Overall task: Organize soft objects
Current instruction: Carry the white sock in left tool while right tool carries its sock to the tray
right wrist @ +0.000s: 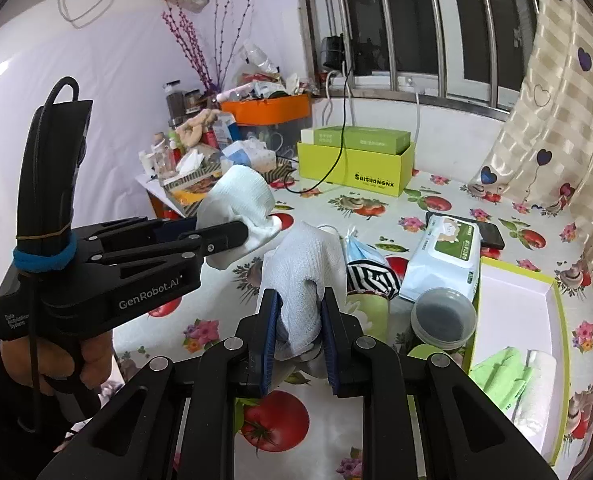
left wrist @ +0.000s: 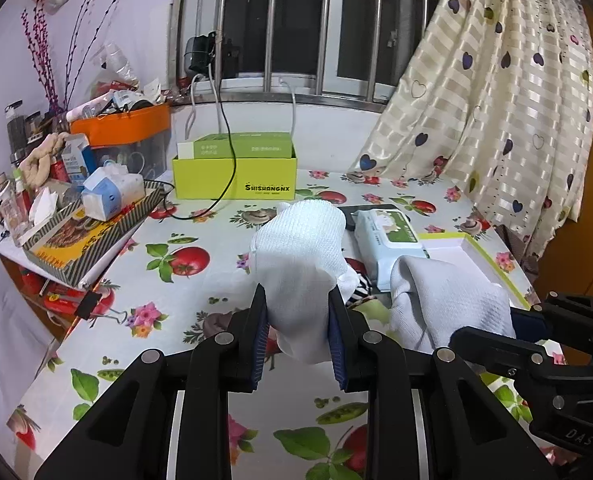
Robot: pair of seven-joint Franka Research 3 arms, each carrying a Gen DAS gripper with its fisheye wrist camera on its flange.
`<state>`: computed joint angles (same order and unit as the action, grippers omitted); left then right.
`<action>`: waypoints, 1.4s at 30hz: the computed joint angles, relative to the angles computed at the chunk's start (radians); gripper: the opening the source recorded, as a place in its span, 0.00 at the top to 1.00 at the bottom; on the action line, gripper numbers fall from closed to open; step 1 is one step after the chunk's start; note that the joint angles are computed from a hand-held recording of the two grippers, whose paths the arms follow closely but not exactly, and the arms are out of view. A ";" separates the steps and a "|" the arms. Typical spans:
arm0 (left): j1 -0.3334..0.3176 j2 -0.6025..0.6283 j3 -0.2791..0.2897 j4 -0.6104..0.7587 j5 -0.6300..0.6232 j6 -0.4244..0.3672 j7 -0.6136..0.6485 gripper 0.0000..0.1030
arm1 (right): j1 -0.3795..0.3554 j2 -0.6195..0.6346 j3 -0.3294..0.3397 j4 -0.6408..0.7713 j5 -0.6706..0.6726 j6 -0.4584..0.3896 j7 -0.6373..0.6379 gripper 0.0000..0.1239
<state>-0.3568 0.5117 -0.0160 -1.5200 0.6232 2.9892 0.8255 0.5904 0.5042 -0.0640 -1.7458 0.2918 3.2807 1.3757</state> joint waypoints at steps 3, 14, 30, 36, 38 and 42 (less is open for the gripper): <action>-0.001 0.003 -0.005 0.006 -0.002 -0.003 0.007 0.73 | -0.004 -0.007 0.003 -0.012 0.004 0.011 -0.002 0.84; 0.021 0.026 -0.052 0.034 -0.060 -0.016 0.073 0.73 | -0.028 -0.032 0.019 -0.054 0.040 0.052 -0.019 0.84; 0.036 0.161 -0.180 0.232 -0.250 -0.098 0.321 0.73 | -0.116 -0.088 0.056 -0.152 0.125 0.139 -0.042 0.84; 0.021 0.225 -0.209 0.338 -0.320 -0.148 0.412 0.73 | -0.178 -0.109 0.091 -0.188 0.136 0.170 -0.037 0.84; 0.012 0.246 -0.213 0.374 -0.338 -0.166 0.438 0.73 | -0.194 -0.117 0.096 -0.203 0.139 0.182 -0.033 0.84; -0.009 0.296 -0.219 0.463 -0.370 -0.208 0.489 0.73 | -0.204 -0.128 0.084 -0.219 0.161 0.194 -0.036 0.84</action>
<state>-0.3654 0.8075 -0.2352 -1.0569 0.2533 2.7809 1.3147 0.3862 0.3764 0.0197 -1.9645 0.4530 3.4748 1.3399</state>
